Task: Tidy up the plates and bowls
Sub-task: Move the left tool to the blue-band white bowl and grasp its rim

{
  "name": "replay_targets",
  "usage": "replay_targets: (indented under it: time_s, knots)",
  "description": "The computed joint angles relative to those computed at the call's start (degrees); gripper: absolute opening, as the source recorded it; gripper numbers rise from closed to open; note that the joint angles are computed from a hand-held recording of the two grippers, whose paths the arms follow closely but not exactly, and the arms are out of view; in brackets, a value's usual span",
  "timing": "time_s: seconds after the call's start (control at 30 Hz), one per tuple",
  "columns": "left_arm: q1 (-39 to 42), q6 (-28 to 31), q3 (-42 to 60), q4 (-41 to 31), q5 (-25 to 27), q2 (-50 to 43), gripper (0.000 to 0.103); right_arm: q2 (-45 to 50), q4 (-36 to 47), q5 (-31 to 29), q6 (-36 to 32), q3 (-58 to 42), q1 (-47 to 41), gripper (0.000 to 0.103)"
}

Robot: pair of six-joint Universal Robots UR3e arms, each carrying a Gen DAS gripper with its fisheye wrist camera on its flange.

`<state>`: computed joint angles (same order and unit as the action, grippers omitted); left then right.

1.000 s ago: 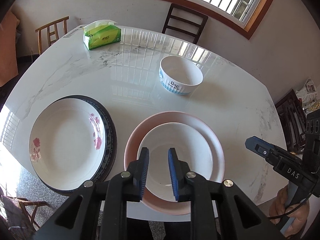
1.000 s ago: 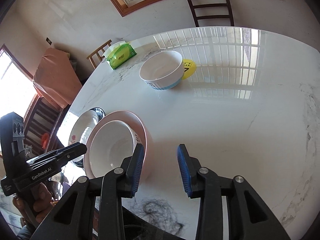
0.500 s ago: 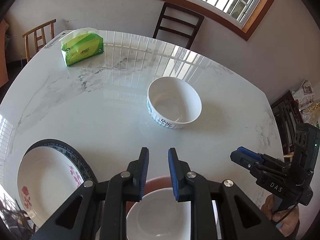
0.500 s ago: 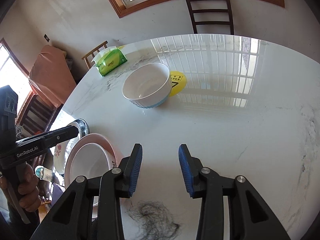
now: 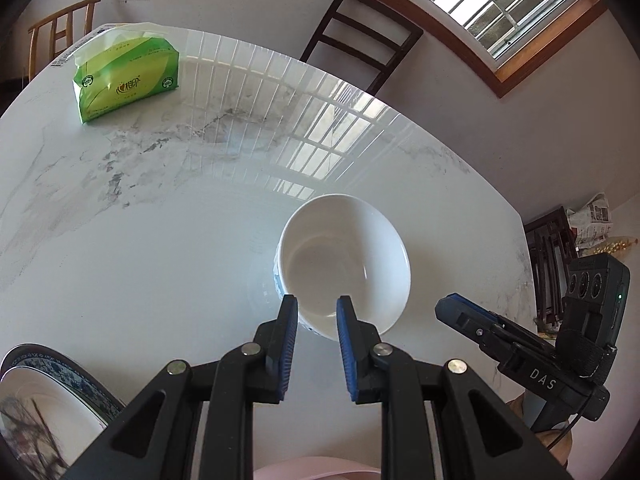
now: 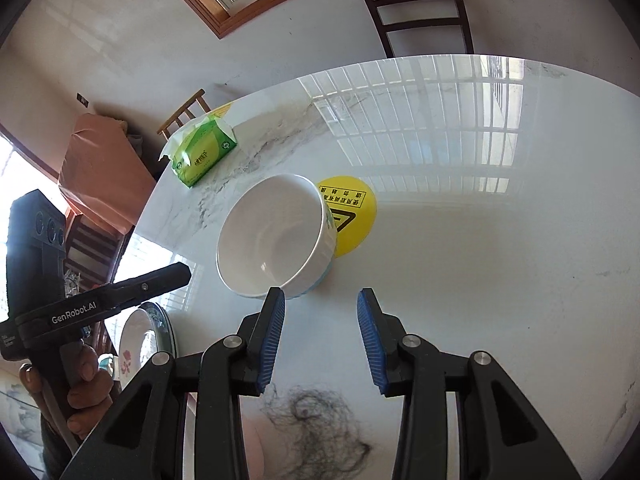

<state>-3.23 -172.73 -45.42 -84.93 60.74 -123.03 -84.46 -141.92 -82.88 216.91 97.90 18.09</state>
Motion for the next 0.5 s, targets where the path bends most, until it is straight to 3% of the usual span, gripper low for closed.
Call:
replay_targets:
  time_s: [0.23, 0.33, 0.5]
  knots:
    - [-0.97, -1.39, 6.03, -2.03, 1.70, -5.59, 0.021, 6.09, 1.67, 1.77, -1.28, -6.34, -1.95, 0.038]
    - [-1.50, -2.08, 8.24, -2.08, 2.54, -7.48, 0.032, 8.46, 2.38, 1.80, -1.74, -8.62, -2.30, 0.038]
    - [-2.40, -2.82, 11.58, -2.80, 3.90, -10.20, 0.034, 12.40, 3.66, 2.07, -2.17, -12.42, -2.58, 0.038]
